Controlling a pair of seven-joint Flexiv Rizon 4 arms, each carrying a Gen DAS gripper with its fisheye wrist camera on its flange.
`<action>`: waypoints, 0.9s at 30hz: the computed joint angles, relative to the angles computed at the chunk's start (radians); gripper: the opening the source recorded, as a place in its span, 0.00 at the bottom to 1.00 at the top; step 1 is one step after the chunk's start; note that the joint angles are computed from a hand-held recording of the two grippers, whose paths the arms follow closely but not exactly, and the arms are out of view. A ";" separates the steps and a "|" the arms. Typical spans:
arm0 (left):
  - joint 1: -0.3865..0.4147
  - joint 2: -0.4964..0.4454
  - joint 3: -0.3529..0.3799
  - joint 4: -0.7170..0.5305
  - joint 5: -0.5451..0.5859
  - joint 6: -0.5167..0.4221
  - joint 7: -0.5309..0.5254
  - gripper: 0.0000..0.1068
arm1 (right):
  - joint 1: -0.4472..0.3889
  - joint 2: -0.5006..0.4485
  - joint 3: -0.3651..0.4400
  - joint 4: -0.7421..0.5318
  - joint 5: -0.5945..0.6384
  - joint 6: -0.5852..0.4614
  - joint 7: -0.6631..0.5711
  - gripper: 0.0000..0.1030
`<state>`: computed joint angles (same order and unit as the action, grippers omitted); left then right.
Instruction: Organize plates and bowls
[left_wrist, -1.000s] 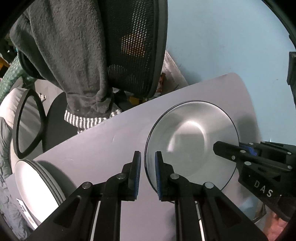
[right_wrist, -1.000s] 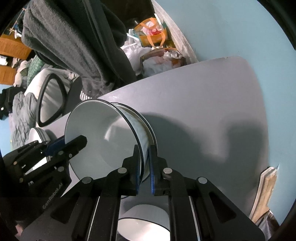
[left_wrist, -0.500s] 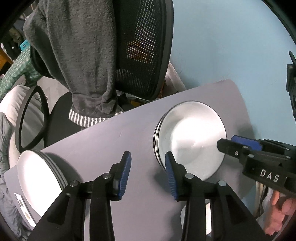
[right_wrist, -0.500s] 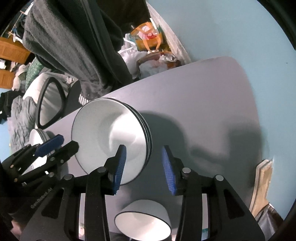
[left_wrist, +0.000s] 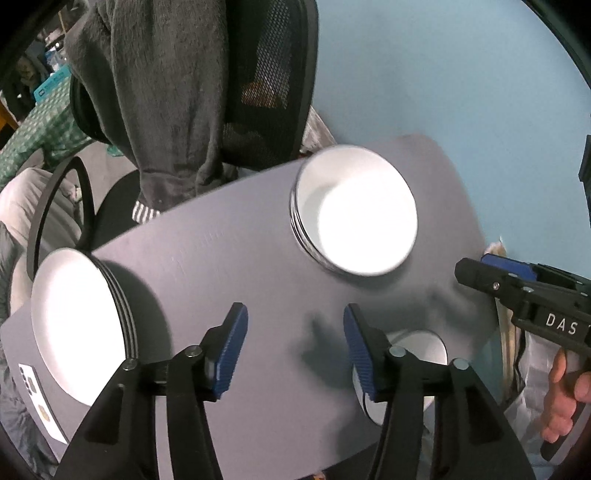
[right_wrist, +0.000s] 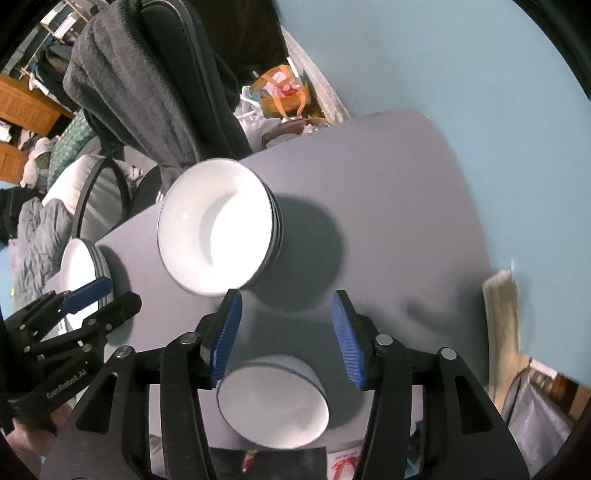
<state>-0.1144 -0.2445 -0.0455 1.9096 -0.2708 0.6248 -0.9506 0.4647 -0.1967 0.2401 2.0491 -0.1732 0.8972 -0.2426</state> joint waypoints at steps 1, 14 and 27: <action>0.001 0.009 0.001 0.014 -0.005 -0.001 0.007 0.54 | 0.005 0.010 0.003 0.014 -0.003 0.006 0.017 0.51; -0.022 0.082 0.001 0.152 0.001 -0.030 0.087 0.57 | 0.046 0.060 0.040 0.141 -0.015 0.081 0.178 0.51; -0.059 0.046 -0.011 0.194 0.063 0.003 0.061 0.57 | 0.072 0.001 0.028 0.255 -0.041 0.271 0.301 0.51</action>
